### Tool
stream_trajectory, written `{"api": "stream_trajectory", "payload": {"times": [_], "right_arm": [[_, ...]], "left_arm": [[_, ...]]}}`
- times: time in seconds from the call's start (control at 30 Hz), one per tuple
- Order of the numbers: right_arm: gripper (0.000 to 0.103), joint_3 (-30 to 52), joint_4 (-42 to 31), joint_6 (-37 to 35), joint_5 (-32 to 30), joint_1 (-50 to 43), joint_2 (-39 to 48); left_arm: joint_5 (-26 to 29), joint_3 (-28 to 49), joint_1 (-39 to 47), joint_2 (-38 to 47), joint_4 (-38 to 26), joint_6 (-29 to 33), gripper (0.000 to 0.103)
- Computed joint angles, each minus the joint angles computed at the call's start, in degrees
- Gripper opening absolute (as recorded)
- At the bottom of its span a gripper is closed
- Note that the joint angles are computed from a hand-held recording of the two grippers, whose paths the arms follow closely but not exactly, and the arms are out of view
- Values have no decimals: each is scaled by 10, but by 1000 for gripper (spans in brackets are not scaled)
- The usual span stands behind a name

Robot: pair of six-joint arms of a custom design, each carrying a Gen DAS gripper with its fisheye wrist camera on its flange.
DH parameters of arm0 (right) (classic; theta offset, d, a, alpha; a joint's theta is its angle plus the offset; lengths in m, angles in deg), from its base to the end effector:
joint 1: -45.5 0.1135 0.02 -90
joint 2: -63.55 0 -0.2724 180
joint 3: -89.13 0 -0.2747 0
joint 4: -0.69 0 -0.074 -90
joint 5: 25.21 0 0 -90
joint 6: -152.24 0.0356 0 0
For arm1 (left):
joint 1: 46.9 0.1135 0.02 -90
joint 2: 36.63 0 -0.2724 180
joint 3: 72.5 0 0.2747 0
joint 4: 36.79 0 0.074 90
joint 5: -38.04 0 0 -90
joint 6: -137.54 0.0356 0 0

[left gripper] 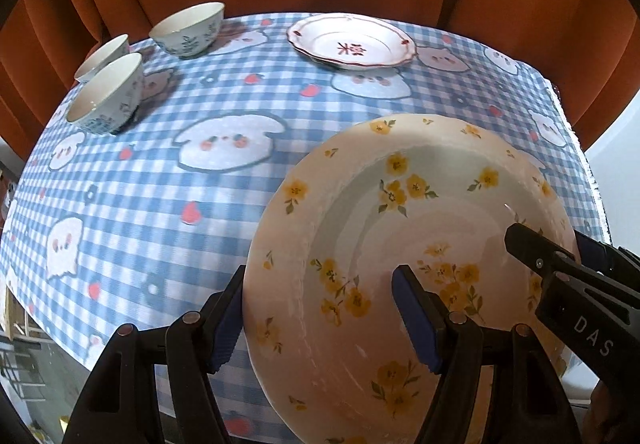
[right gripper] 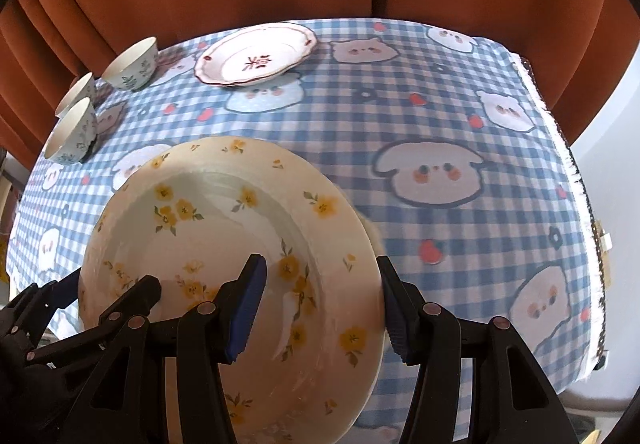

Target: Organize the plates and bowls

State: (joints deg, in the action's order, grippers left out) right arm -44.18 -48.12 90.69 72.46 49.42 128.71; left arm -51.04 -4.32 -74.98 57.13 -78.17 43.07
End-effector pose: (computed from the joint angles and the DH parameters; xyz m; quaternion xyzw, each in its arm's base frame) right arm 0.2082 0.0095 0.1729 0.2207 0.9531 -0.0082 0.2070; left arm 0.2896 -0.1551 0.1659 0.2020 0.9588 -0.0635 0.1895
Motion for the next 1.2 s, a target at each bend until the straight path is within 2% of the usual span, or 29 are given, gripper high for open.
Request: {"api": "stream_trajectory", "payload": {"times": [0.27,0.73,1.2], "right_arm": [[58,-31,-4,-57,-20,-69,-22],[58,-32,16,-72,-7,-87,18],[58,-34,46,-72,-17,-89,60]], "left_arm": [[17,6,-32,34,4,-37,72],[25,13,-38,71,23,-43,72],[-33,20,-57,80,30,-45,74]]}}
